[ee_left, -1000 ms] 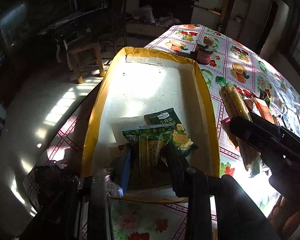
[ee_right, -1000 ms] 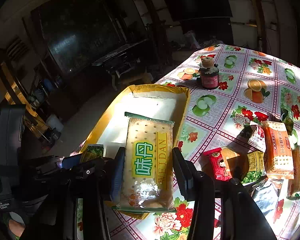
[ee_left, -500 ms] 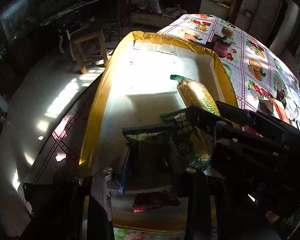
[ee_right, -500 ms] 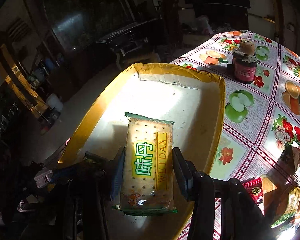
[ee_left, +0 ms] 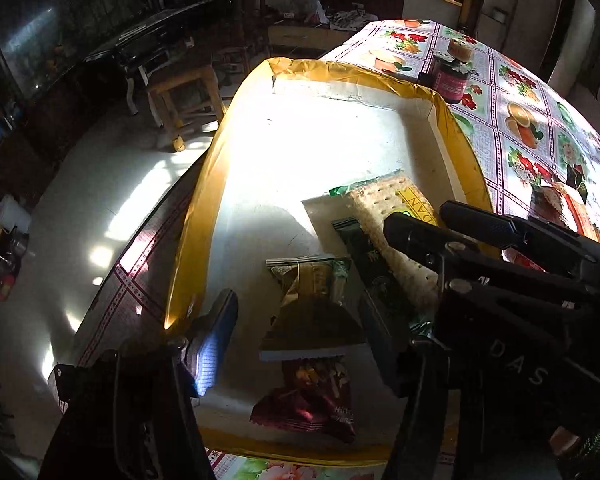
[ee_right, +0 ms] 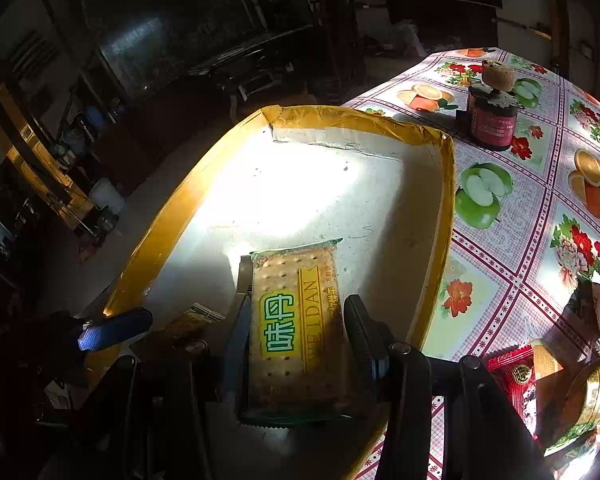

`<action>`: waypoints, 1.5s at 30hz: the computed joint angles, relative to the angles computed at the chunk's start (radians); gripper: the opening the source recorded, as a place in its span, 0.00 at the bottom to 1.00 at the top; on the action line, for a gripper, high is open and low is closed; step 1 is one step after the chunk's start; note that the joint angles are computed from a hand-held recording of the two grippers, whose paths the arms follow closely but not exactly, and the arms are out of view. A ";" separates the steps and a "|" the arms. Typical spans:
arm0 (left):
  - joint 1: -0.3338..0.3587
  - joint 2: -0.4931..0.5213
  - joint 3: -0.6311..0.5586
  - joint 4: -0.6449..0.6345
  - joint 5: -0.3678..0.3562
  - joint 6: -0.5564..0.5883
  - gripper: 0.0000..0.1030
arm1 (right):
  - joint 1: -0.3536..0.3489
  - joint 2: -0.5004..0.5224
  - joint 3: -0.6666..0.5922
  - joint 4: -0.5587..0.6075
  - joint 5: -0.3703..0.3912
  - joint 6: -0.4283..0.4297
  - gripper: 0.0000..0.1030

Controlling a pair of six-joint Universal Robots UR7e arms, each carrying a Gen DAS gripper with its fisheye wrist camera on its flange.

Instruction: Organize snacks

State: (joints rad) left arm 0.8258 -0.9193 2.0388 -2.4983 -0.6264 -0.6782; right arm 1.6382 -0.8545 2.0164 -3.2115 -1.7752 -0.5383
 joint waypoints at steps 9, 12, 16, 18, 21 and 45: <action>-0.056 -0.037 0.040 -0.022 0.008 -0.034 0.63 | -0.053 -0.171 0.174 -0.145 0.080 0.023 0.53; -0.080 -0.034 0.047 -0.031 -0.005 -0.035 0.64 | -0.096 -0.237 0.235 -0.177 0.091 0.033 0.53; -0.115 -0.014 0.046 -0.042 -0.018 -0.032 0.66 | -0.162 -0.324 0.312 -0.216 0.100 0.046 0.54; -0.131 -0.001 0.043 -0.047 -0.029 -0.029 0.67 | -0.192 -0.362 0.345 -0.231 0.104 0.044 0.54; -0.153 0.020 0.035 -0.053 -0.052 -0.021 0.67 | -0.246 -0.423 0.389 -0.240 0.117 0.041 0.54; -0.196 0.210 -0.131 -0.023 -0.165 0.008 0.70 | -0.569 -0.730 0.547 -0.240 0.249 0.001 0.57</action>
State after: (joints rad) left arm 0.6294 -0.7088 1.9075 -2.5210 -0.7918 -0.6703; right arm 1.0690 -1.5841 2.5633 -3.4515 -1.5266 -0.5370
